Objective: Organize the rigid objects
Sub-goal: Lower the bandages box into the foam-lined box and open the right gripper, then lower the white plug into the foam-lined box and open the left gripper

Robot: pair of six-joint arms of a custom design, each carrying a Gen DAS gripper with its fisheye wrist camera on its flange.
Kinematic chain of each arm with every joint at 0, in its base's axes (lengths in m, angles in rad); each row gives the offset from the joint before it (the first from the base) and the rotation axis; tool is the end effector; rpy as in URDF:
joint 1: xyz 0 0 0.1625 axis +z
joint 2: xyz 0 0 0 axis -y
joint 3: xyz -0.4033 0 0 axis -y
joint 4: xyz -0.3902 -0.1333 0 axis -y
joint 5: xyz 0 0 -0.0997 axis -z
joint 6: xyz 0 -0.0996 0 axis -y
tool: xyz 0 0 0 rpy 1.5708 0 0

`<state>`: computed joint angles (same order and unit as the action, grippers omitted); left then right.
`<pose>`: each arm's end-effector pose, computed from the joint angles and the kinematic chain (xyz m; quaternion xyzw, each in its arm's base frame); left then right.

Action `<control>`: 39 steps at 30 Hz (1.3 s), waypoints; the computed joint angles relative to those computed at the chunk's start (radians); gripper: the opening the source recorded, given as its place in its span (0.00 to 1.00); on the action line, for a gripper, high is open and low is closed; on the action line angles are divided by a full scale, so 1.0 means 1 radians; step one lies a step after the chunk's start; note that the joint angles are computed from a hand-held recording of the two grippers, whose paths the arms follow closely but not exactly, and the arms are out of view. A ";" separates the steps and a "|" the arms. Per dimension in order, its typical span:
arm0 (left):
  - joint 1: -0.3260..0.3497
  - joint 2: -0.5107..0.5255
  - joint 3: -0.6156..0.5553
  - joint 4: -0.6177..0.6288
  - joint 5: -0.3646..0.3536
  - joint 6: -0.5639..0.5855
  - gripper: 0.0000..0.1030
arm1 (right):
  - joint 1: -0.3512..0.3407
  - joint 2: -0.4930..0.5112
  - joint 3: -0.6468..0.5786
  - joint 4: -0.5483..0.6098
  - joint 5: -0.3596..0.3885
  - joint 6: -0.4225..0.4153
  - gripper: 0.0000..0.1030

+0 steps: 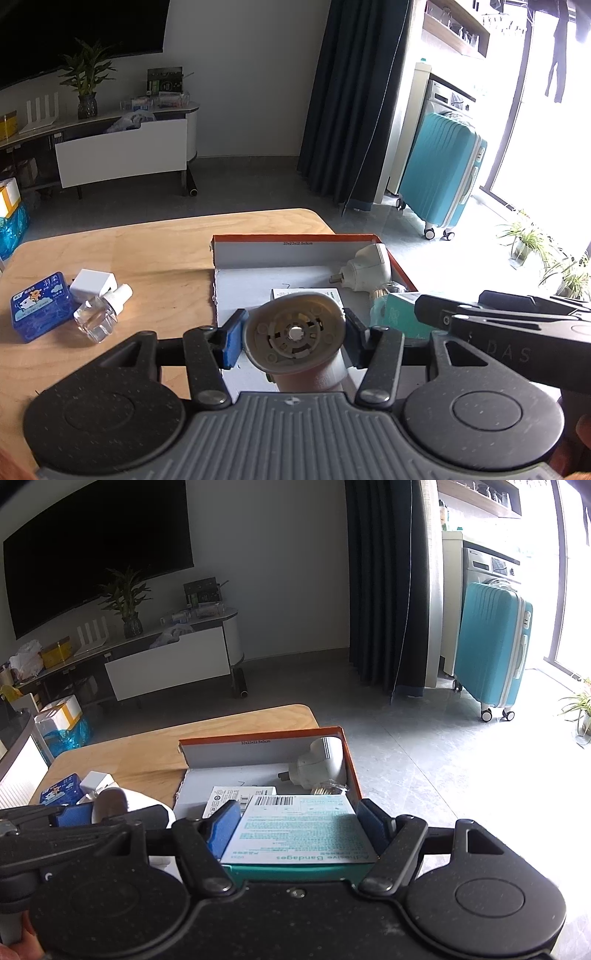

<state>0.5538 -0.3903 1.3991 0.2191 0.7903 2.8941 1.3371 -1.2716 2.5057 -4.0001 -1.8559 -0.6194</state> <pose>-0.3275 -0.4416 -0.1144 0.2819 0.8690 -0.3488 0.2091 0.0160 -0.3875 0.2373 0.0784 -0.8185 0.4585 0.3374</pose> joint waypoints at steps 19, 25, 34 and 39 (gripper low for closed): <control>0.034 0.038 -0.071 0.043 0.010 0.001 0.52 | -0.028 0.032 -0.076 0.051 0.032 0.020 0.83; 0.044 0.058 -0.112 0.065 0.033 0.014 0.52 | -0.040 0.024 -0.067 0.011 0.047 0.032 0.83; 0.065 0.114 -0.224 0.088 0.111 0.039 0.52 | -0.049 0.011 -0.061 -0.056 0.026 0.043 0.84; 0.082 0.101 -0.224 0.060 0.188 0.050 0.60 | -0.058 -0.005 -0.050 -0.070 0.033 0.056 0.85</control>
<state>0.6356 -0.2889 1.1747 0.2790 0.9781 2.9440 1.2795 -1.2764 2.4557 -4.0698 -1.8225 -0.5634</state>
